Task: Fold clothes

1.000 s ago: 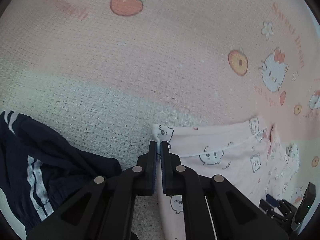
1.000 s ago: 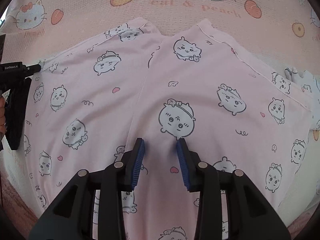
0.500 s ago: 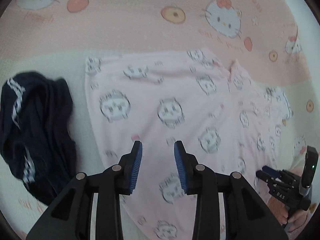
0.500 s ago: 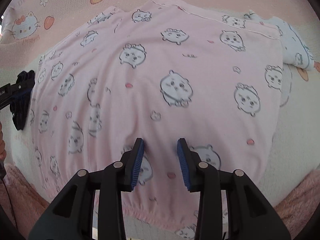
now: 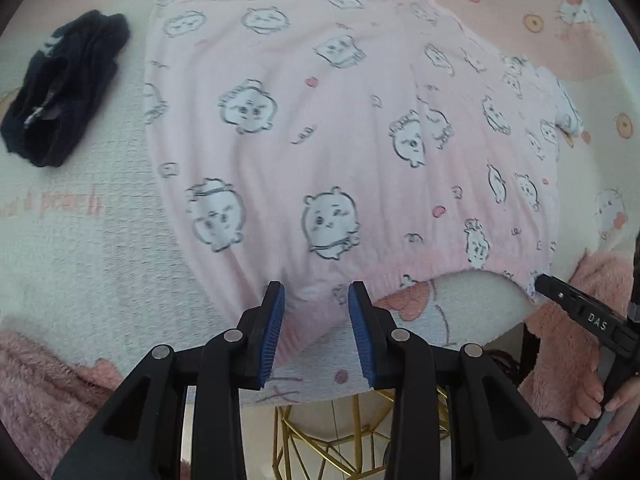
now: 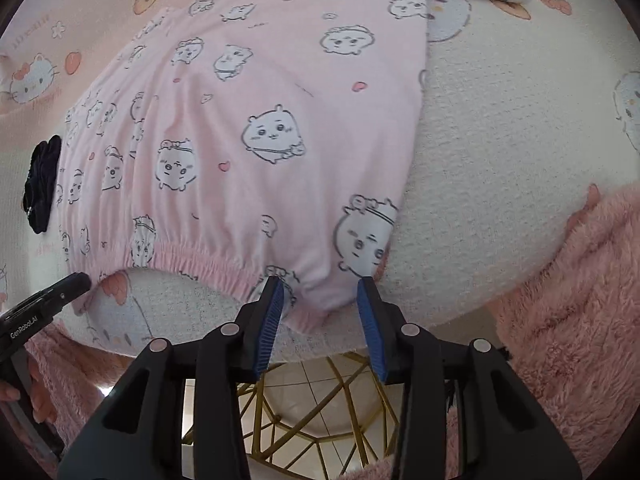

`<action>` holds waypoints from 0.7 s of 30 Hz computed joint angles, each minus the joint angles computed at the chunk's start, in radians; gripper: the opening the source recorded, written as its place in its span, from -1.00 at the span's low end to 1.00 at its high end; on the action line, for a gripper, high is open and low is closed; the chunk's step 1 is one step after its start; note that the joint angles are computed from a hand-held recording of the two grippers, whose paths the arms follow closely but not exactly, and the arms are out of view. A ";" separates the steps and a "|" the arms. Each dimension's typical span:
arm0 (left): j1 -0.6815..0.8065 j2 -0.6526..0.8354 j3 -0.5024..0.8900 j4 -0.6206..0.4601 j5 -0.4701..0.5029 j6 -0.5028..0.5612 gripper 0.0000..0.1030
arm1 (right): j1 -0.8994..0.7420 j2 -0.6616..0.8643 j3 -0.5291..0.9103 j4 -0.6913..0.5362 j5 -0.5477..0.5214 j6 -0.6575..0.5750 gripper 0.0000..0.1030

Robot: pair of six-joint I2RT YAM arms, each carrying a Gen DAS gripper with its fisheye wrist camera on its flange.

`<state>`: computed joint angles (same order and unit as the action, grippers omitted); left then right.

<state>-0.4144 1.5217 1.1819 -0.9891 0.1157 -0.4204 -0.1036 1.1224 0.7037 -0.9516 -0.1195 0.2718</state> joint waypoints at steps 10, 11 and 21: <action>0.006 -0.118 -0.055 -0.056 0.062 -0.063 -0.28 | -0.305 0.070 -0.036 -0.058 -0.229 -0.116 -0.21; -0.001 -0.128 -0.051 -0.054 0.070 -0.062 -0.28 | -0.335 0.084 -0.042 -0.055 -0.278 -0.130 -0.20; 0.065 -0.101 -0.095 0.003 0.137 -0.051 -0.27 | -0.384 0.101 -0.048 -0.002 -0.365 -0.126 -0.19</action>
